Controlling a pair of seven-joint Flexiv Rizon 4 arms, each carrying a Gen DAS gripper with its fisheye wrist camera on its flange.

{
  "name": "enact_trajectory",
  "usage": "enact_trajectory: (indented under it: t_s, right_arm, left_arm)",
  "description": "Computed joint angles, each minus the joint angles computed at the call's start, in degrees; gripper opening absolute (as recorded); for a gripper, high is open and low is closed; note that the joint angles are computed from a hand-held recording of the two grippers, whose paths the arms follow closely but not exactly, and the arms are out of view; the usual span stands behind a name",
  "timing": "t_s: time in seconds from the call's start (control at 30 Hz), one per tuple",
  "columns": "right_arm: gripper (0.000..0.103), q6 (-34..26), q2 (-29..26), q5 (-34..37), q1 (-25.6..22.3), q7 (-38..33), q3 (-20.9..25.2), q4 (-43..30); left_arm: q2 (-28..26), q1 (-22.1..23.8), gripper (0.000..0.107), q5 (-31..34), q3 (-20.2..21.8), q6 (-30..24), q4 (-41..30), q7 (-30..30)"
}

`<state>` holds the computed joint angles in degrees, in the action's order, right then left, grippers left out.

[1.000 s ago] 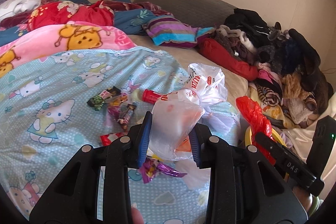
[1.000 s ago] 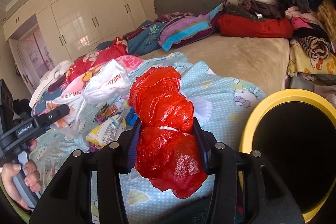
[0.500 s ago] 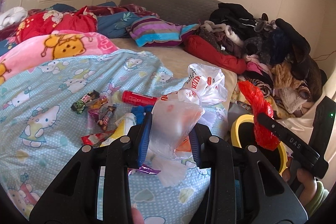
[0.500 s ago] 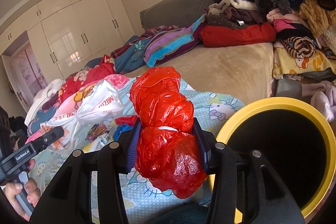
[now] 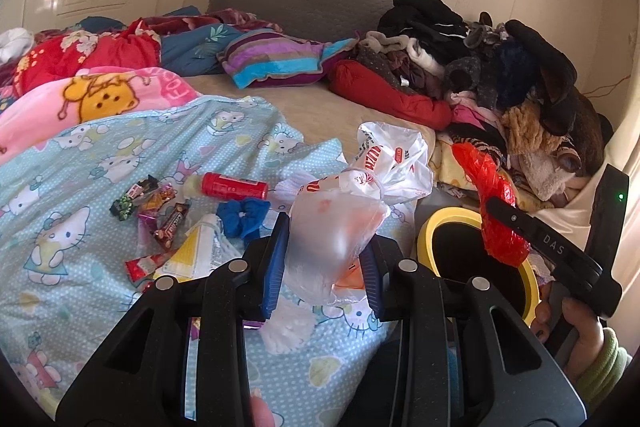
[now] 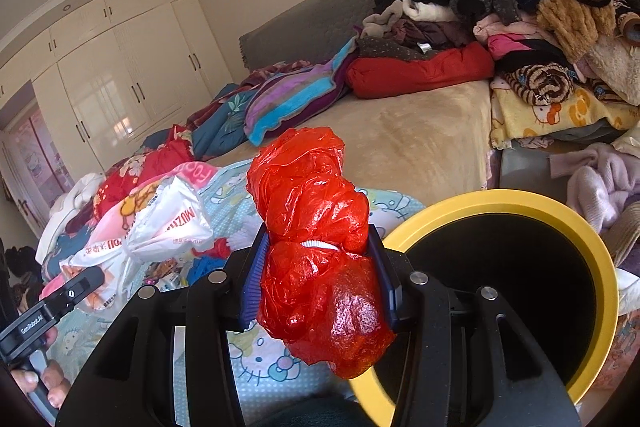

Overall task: Collect trash
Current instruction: 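Carry the red bag in the right tool while the left tool carries the white bag over the bin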

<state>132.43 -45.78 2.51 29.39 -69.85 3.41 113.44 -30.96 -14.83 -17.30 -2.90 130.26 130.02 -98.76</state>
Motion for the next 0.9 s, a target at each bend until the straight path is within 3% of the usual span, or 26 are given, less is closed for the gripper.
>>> enact_trajectory:
  t_s: [0.9]
  right_arm:
    - [0.045,-4.3,-1.1,6.0,-1.9,2.5,-4.0,-1.3]
  left_arm:
    - [-6.7,-9.1,0.026,-6.6,1.7,-10.3,-11.7,10.5]
